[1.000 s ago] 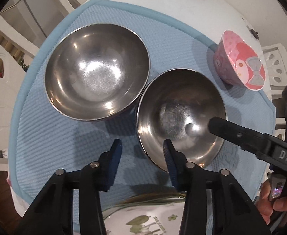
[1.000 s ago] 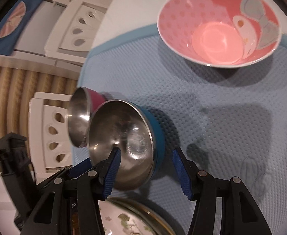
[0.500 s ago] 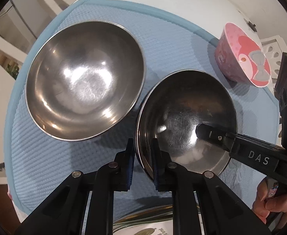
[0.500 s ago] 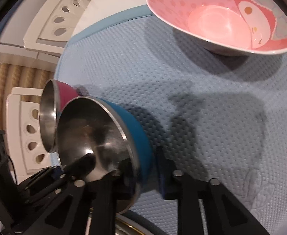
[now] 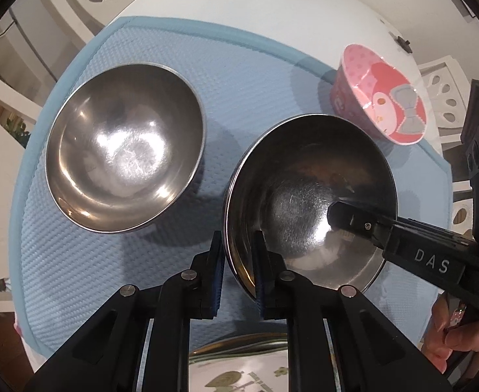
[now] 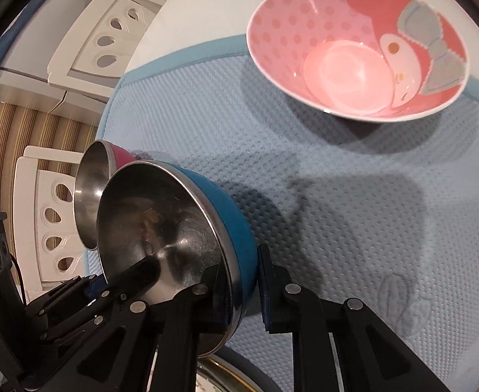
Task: Organize plates and bowls
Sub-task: 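Lift the blue steel bowl with both grippers toward the pink melamine bowl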
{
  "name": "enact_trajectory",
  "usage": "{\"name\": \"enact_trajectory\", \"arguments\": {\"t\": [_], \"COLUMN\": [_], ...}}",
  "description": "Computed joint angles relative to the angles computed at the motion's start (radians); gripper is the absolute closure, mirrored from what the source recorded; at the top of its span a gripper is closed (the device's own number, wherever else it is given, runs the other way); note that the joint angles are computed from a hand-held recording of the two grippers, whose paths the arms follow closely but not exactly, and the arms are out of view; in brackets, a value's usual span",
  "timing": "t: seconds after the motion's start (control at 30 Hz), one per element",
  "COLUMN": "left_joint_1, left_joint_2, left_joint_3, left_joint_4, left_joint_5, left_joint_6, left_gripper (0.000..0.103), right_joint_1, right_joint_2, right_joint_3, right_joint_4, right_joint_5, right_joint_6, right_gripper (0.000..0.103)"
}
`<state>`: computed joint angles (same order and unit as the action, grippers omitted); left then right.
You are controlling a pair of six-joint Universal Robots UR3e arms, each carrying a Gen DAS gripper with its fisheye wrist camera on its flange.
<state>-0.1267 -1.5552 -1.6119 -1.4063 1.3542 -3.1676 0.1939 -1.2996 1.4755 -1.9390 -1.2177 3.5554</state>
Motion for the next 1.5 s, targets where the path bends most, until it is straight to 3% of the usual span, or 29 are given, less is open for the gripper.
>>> {"name": "enact_trajectory", "arguments": {"t": [0.47, 1.17, 1.5], "left_joint_1": [-0.059, -0.136, -0.174], "left_joint_2": [-0.096, -0.419, -0.635], "left_joint_3": [0.227, 0.820, 1.073], "left_joint_4": [-0.048, -0.143, -0.213], "left_joint_5": [-0.048, -0.091, -0.084], "left_joint_6": [-0.016, -0.086, -0.111], "left_gripper": [0.090, 0.090, 0.090], "right_joint_1": [-0.061, -0.189, -0.283], "right_joint_2": [-0.146, -0.089, -0.058], "right_joint_3": [-0.014, -0.441, -0.377], "right_joint_4": [0.090, 0.322, 0.282], "right_joint_5": [-0.027, -0.073, -0.031], "right_joint_6": [-0.013, -0.054, -0.077], "right_gripper": [0.090, 0.088, 0.088]}}
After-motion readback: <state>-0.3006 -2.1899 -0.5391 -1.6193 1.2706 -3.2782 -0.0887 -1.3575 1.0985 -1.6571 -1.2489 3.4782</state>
